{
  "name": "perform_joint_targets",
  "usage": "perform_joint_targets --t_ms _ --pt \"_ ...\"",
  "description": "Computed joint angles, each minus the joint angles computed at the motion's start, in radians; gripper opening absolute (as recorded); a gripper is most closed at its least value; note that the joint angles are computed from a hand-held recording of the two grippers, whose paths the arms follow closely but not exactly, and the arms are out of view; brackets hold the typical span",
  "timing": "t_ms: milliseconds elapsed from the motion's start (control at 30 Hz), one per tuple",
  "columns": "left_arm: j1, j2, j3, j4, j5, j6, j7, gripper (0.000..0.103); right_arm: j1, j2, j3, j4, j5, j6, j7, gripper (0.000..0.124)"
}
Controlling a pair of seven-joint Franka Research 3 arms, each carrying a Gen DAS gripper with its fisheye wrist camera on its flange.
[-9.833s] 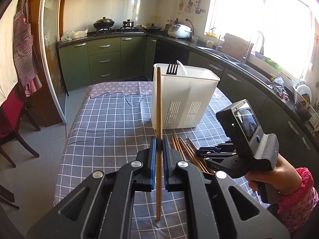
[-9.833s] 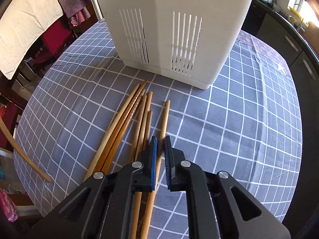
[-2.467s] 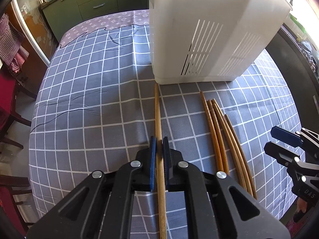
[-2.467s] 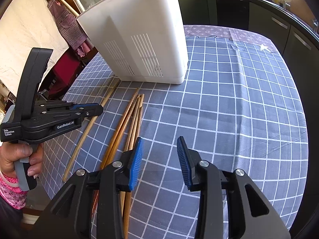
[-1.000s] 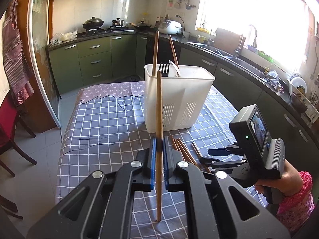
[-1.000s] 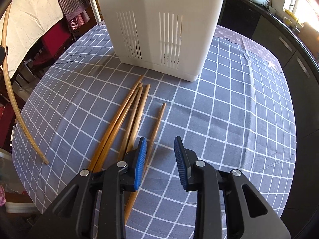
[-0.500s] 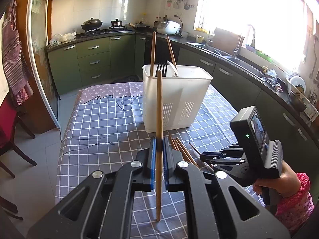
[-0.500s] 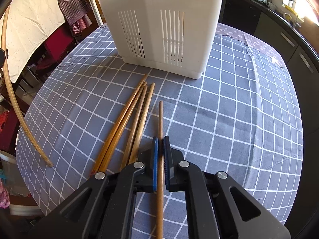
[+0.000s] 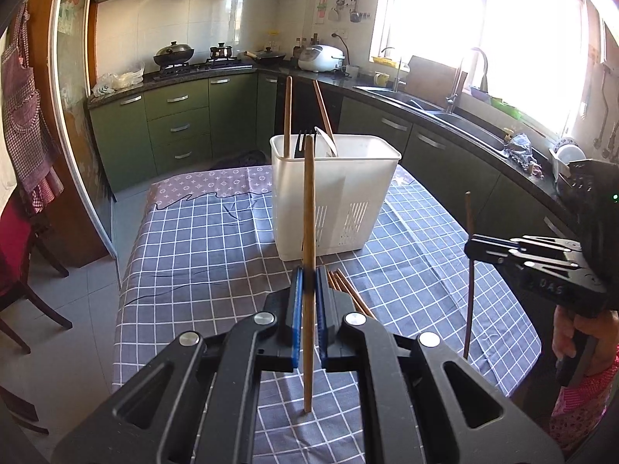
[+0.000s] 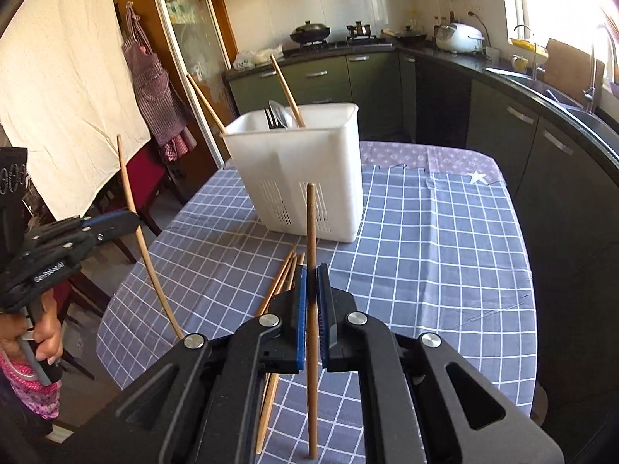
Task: Organize utensils
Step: 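Grasp and lift a chopstick upright with the right tool while the left tool holds its chopstick, then carry both chopsticks into the white holder and open both tools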
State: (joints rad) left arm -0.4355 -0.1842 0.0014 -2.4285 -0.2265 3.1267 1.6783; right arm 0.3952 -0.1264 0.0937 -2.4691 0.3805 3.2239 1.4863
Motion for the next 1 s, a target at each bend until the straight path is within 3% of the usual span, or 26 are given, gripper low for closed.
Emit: perform_joint_targets --t_ms 167,333,533,1000 --pt "0.026 -0.011 -0.026 -0.009 0.038 0.003 -0.034 0.006 -0.045 -0.058 0.048 -0.038 -0.028 0.018 0.031 0.006" --pt "0.05 -0.019 -0.048 -0.011 0.094 -0.003 -0.081 0.007 -0.013 -0.078 0.028 -0.054 -0.031 0.032 0.037 0.006" --pt "0.04 -0.027 -0.035 -0.014 0.12 -0.002 -0.098 0.007 -0.015 -0.084 0.031 -0.063 -0.04 0.042 0.046 0.006" --pt "0.029 -0.019 -0.029 -0.003 0.126 -0.011 -0.097 0.007 0.08 -0.091 -0.056 -0.069 -0.037 0.073 0.025 0.006"
